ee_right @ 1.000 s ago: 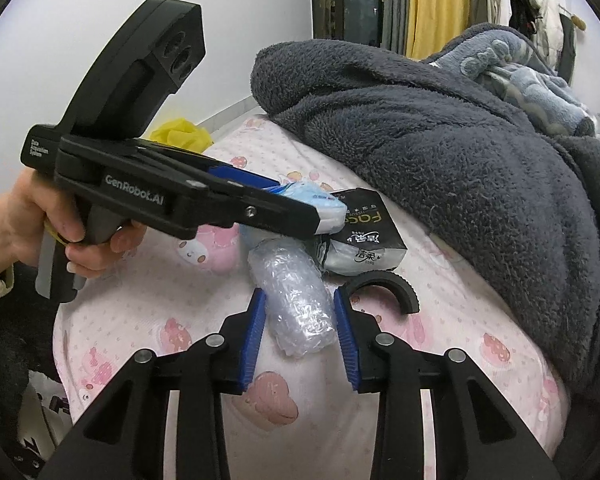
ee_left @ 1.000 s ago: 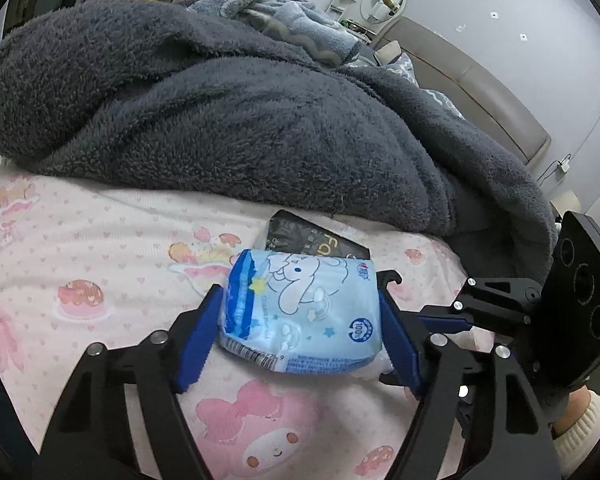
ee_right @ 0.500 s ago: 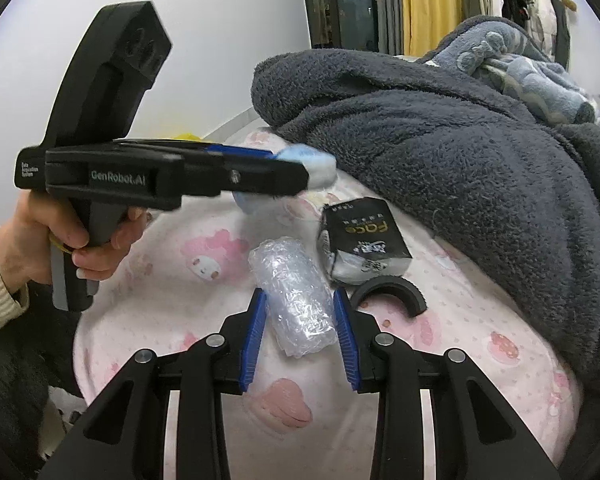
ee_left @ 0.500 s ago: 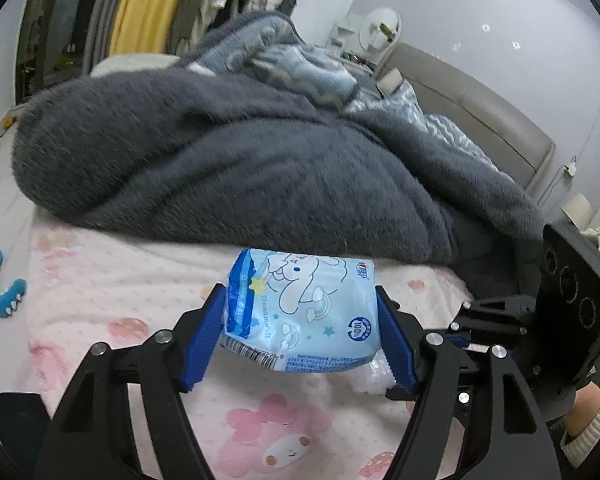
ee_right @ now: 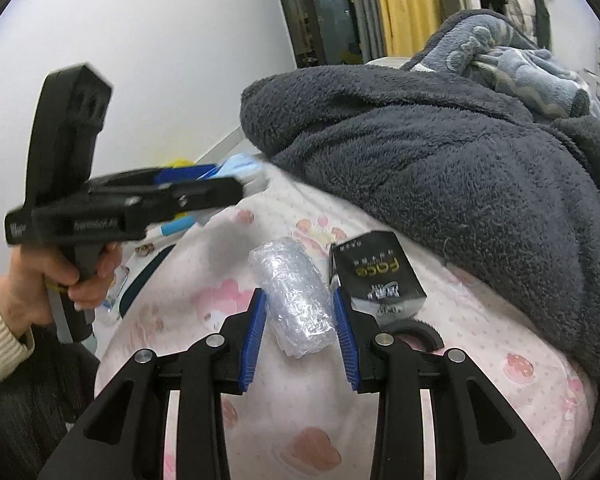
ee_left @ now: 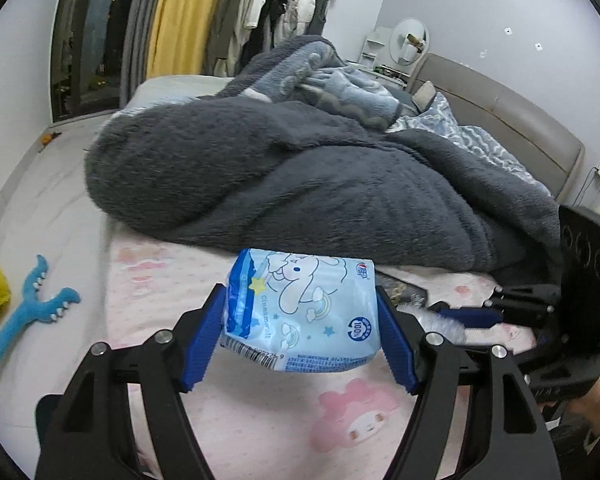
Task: Collect trash
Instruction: 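Grasp the blue tissue packet with the left gripper while the right gripper grasps clear bubble wrap, then carry the blue packet and bubble wrap toward the green bin with both grippers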
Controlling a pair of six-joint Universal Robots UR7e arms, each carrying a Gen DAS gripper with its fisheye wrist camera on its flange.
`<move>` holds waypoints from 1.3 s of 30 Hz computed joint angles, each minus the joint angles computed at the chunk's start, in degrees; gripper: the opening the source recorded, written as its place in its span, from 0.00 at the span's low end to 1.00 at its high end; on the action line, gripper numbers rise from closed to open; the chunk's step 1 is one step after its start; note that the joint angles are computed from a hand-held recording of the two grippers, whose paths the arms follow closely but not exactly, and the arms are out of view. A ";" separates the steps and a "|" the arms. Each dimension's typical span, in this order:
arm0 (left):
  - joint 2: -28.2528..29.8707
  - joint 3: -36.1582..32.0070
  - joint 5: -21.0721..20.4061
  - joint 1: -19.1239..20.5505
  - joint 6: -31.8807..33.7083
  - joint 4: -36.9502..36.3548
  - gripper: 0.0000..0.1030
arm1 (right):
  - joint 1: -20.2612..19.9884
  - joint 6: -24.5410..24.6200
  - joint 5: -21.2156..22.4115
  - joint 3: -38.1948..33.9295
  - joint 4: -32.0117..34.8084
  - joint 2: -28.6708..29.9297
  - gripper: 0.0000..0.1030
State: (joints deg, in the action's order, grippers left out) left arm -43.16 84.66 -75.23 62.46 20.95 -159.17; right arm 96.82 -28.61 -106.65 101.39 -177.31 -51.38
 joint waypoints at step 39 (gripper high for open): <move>-7.81 -0.36 15.32 8.47 -4.30 7.88 0.72 | 9.06 9.41 -4.64 -23.11 5.75 20.77 0.34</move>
State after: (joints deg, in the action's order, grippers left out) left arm -50.97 84.30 -59.91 70.93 16.65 -151.29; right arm 105.88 -19.20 -111.30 78.28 -171.56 -30.60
